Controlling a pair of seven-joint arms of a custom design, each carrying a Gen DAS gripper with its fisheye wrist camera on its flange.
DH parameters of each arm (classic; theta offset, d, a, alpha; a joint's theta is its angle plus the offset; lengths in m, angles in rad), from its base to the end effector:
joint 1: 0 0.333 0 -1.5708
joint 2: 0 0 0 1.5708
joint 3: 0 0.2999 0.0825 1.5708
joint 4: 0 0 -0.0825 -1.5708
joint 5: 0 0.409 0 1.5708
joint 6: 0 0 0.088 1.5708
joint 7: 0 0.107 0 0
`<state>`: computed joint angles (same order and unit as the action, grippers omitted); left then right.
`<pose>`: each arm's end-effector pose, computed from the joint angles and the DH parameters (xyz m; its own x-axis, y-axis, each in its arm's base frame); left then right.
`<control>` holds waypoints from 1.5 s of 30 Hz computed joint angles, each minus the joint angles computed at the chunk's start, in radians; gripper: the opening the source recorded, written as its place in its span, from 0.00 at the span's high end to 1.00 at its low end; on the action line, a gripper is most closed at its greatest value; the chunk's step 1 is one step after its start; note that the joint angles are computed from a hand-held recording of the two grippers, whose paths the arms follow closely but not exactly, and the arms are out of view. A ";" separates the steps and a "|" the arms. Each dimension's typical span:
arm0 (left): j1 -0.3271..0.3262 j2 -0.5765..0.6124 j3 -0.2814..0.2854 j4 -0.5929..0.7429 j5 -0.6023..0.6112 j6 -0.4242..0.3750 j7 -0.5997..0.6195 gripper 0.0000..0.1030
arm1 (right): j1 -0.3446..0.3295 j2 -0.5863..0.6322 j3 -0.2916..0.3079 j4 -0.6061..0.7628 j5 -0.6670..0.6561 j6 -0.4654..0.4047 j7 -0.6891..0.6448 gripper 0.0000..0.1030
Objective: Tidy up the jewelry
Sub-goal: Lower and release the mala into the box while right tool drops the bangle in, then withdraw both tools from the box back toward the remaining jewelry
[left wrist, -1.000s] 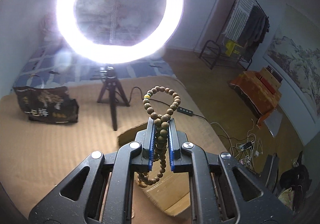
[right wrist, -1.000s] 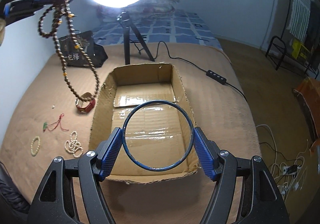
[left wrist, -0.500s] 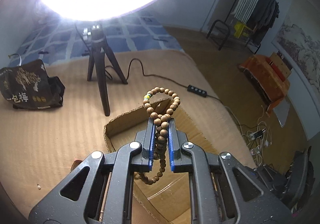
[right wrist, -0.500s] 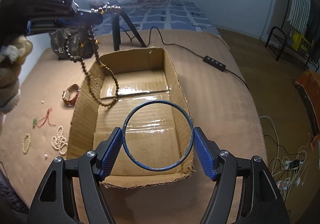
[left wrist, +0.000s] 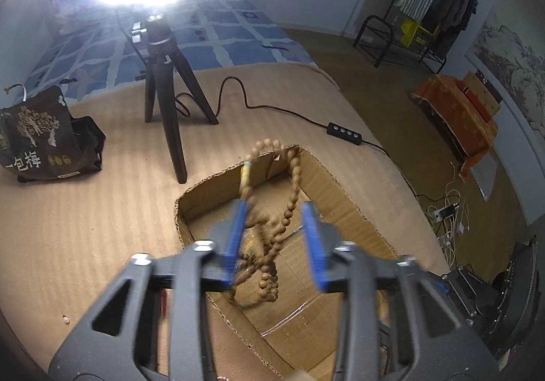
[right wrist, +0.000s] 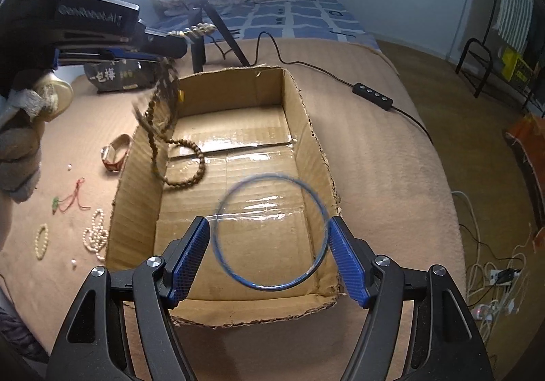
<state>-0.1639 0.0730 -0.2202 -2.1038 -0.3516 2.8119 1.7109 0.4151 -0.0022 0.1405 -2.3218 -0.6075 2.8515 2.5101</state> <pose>0.5816 -0.2150 0.4254 -0.2838 -0.9334 0.2198 -0.8085 0.1097 -0.5781 0.4606 0.3220 0.3604 0.1725 -0.9831 -0.0609 -0.8194 -0.1089 -0.5628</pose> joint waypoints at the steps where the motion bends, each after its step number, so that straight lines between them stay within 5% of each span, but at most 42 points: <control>1: -0.002 -0.005 0.002 -0.007 0.014 0.007 -0.009 0.60 | 0.002 0.000 0.002 0.004 -0.011 -0.013 0.007 0.29; 22: 0.001 -0.253 0.070 -0.226 0.076 0.020 -0.028 0.60 | -0.008 -0.084 0.054 -0.011 -0.115 -0.029 0.167 0.27; 38: 0.046 -0.577 0.213 -0.528 0.104 -0.004 0.056 0.60 | 0.044 -0.066 0.102 0.036 -0.184 0.005 0.244 0.27; 42: 0.094 -0.653 0.238 -0.609 0.119 -0.028 0.061 0.37 | 0.062 -0.033 0.094 0.059 -0.219 0.057 0.261 0.27; 45: 0.120 -0.706 0.259 -0.666 0.123 -0.063 0.067 0.36 | 0.083 0.000 0.081 0.075 -0.168 0.114 0.214 0.27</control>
